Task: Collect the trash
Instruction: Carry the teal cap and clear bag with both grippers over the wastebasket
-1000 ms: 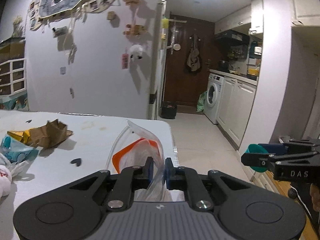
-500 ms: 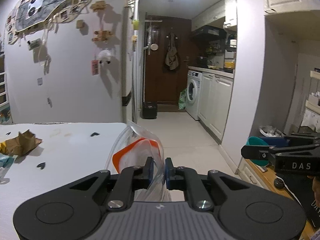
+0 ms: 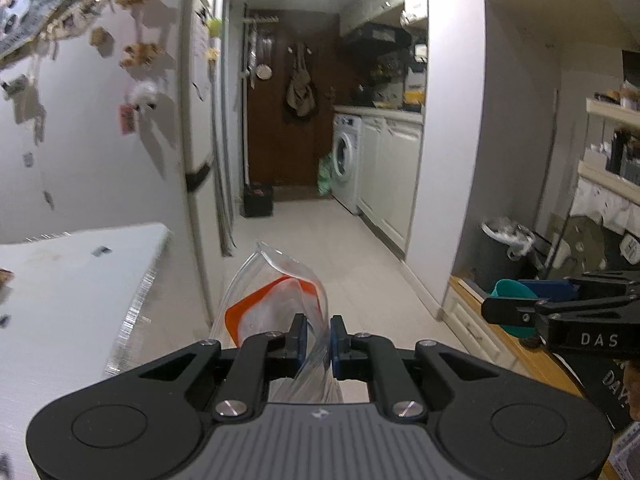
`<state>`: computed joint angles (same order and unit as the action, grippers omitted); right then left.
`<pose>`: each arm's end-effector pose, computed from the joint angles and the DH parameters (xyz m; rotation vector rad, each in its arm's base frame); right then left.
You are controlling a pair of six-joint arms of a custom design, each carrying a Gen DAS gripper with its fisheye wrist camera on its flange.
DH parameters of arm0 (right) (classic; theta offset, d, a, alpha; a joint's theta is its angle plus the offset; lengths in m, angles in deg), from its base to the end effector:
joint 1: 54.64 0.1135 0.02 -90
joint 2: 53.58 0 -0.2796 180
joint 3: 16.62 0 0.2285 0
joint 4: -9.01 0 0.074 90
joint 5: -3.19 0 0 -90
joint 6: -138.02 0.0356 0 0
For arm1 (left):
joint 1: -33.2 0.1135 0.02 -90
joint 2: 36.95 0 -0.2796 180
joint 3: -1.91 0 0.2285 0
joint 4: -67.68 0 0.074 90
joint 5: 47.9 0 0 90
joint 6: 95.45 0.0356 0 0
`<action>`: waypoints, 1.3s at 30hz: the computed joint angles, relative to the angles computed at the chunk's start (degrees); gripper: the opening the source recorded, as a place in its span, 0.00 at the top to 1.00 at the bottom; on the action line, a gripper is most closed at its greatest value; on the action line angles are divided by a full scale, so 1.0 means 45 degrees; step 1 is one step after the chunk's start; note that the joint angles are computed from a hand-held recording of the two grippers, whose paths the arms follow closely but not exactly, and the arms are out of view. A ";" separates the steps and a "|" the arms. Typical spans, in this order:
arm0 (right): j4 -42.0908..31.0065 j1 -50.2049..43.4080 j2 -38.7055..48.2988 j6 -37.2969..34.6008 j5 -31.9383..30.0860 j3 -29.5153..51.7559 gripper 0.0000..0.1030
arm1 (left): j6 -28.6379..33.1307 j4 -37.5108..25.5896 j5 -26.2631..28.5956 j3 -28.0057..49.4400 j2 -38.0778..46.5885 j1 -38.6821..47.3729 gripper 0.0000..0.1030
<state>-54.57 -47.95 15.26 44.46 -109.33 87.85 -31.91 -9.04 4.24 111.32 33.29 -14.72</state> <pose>0.1963 0.0368 0.4573 -0.4238 2.0020 0.4378 0.1392 -0.1216 0.4587 0.0413 2.0728 -0.0502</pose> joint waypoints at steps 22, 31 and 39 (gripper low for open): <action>0.2165 -0.1208 0.5154 -0.0981 0.0747 -0.3267 0.51 | 0.1679 0.5446 0.7671 -0.4481 0.4911 0.4903 0.89; 0.2321 -0.0983 0.7832 -0.0325 0.1064 -0.2585 0.51 | 0.1827 0.7184 0.9409 -0.4652 0.7616 0.5627 0.88; 0.2335 -0.0524 0.9289 -0.0220 0.1540 -0.2243 0.51 | 0.1827 0.7968 1.0299 -0.4587 0.9329 0.5816 0.89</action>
